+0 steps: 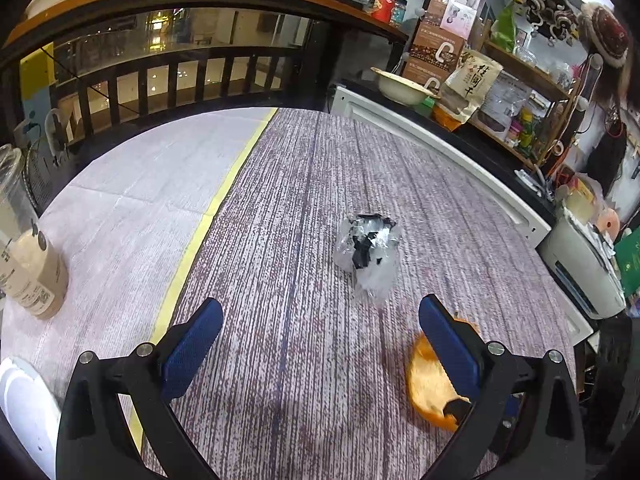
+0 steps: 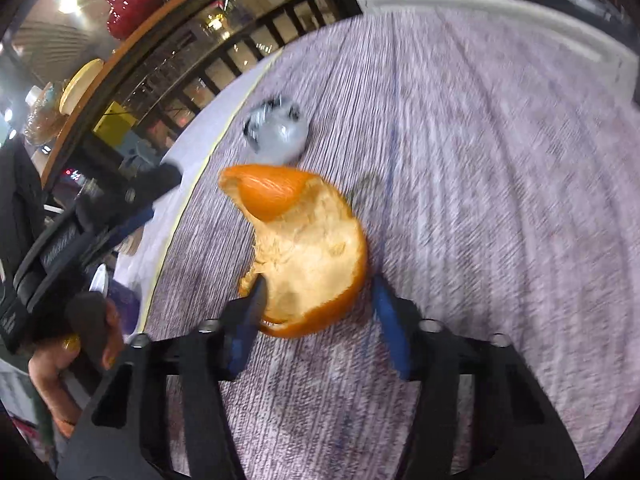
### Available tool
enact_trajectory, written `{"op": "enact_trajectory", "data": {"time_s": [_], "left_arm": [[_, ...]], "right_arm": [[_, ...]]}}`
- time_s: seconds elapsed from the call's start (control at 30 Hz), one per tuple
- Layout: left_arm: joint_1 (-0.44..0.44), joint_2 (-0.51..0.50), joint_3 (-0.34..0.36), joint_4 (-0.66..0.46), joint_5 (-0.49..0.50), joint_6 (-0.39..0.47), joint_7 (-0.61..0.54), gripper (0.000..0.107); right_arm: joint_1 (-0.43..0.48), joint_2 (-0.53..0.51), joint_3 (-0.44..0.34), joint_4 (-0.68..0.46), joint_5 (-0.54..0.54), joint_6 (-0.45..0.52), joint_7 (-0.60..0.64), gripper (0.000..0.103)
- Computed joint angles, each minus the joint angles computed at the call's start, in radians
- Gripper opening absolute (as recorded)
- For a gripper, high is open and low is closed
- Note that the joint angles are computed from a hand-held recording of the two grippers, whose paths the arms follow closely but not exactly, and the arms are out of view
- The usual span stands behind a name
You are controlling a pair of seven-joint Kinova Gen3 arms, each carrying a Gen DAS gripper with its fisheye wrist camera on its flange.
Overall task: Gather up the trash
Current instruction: 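Move back to the table and grasp the orange peel with the right gripper, then grasp the clear plastic bag with black contents with the left gripper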
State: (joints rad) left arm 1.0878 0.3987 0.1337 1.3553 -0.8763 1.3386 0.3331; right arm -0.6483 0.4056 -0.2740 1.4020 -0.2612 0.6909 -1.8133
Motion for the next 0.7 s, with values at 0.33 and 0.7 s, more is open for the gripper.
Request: {"op": "enact_trajectory", "data": {"time_s": [0.33, 0.7], "left_arm": [[-0.076, 0.027, -0.015, -0.041, 0.063, -0.055, -0.080, 0.094], [-0.118, 0.134, -0.064, -0.186, 0.173, -0.051, -0.347, 0.046]], "right_arm": [[-0.034, -0.085, 0.018, 0.078, 0.085, -0.064, 0.000, 0.012], [0.018, -0.240, 0.004, 0.233, 0.077, -0.094, 0.035, 0.008]]}}
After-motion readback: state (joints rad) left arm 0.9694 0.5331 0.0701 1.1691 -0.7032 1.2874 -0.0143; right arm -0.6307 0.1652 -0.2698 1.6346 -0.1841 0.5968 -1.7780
